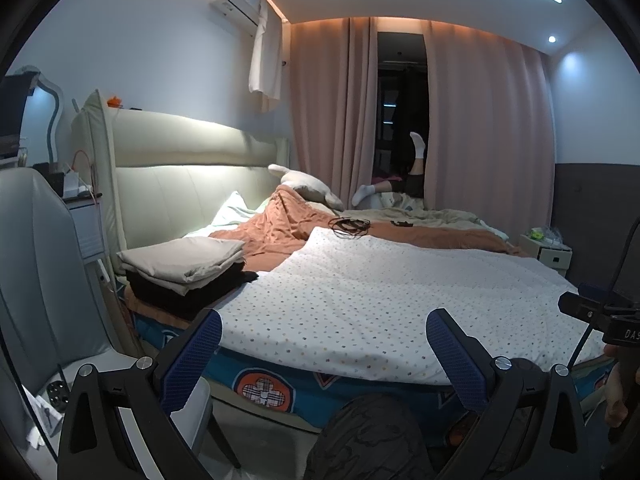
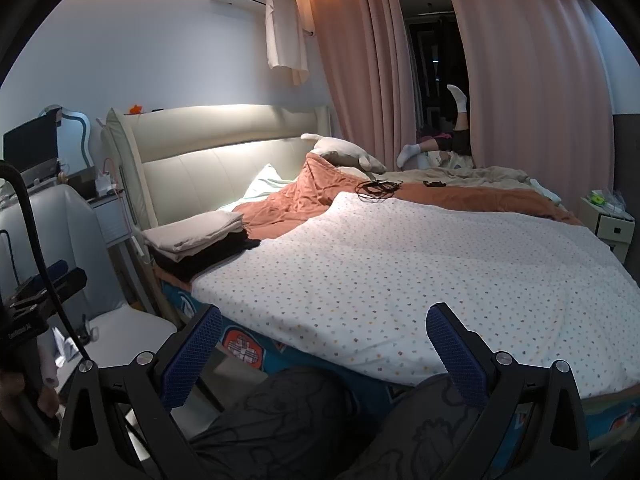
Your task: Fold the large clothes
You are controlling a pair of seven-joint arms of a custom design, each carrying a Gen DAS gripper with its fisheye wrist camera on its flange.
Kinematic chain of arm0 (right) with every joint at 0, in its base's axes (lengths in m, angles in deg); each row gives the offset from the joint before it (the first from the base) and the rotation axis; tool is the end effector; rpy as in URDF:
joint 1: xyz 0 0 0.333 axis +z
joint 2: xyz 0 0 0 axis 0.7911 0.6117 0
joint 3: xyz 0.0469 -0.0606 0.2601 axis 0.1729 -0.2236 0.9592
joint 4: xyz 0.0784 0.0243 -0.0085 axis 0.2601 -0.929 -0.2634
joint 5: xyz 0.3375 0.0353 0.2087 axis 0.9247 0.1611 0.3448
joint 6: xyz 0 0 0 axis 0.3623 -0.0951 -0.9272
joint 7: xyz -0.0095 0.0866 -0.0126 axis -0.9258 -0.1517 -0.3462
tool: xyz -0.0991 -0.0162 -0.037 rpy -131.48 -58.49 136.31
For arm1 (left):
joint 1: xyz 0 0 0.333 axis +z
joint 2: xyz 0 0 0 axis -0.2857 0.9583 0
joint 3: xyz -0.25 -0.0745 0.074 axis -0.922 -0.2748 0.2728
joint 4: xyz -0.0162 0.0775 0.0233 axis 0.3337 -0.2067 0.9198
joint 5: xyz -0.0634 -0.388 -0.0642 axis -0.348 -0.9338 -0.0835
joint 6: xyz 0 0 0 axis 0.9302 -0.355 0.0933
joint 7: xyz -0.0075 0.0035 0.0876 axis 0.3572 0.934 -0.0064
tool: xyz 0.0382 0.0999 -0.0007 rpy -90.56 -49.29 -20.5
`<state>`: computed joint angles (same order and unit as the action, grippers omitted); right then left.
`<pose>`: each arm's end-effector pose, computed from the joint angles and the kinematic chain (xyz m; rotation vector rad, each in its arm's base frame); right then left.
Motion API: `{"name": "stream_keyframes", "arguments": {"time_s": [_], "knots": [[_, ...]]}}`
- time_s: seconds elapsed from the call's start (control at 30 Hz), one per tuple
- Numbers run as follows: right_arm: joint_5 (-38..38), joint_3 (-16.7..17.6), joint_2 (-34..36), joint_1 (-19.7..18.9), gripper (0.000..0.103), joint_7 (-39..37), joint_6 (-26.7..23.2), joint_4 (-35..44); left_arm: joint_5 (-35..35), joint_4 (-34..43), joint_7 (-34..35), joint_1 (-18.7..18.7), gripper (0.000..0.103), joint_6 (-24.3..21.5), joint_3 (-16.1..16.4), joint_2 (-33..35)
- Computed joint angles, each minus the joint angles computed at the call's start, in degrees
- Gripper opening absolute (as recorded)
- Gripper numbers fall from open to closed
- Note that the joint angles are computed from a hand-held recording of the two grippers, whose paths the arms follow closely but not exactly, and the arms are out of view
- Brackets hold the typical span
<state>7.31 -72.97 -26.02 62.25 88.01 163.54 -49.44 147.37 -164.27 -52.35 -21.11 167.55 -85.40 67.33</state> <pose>0.5651 0.0011 0.5957 -1.6064 1.1030 -0.7994 0.5341 -0.2227 0.5941 -1.4519 1.2801 -1.1567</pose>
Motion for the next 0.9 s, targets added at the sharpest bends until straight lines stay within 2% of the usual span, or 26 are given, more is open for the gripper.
{"name": "stream_keyframes", "arguments": {"time_s": [0.33,0.9], "knots": [[0.29,0.0,-0.01,0.1,0.102,-0.02,0.31,-0.07,-1.91,0.17,2.47,-0.32,0.102,-0.94,-0.15,0.0],[1.62,0.01,-0.23,0.16,0.102,-0.11,0.99,-0.78,-0.64,-0.63,2.09,-0.78,0.103,-2.91,-0.74,-0.91]]}}
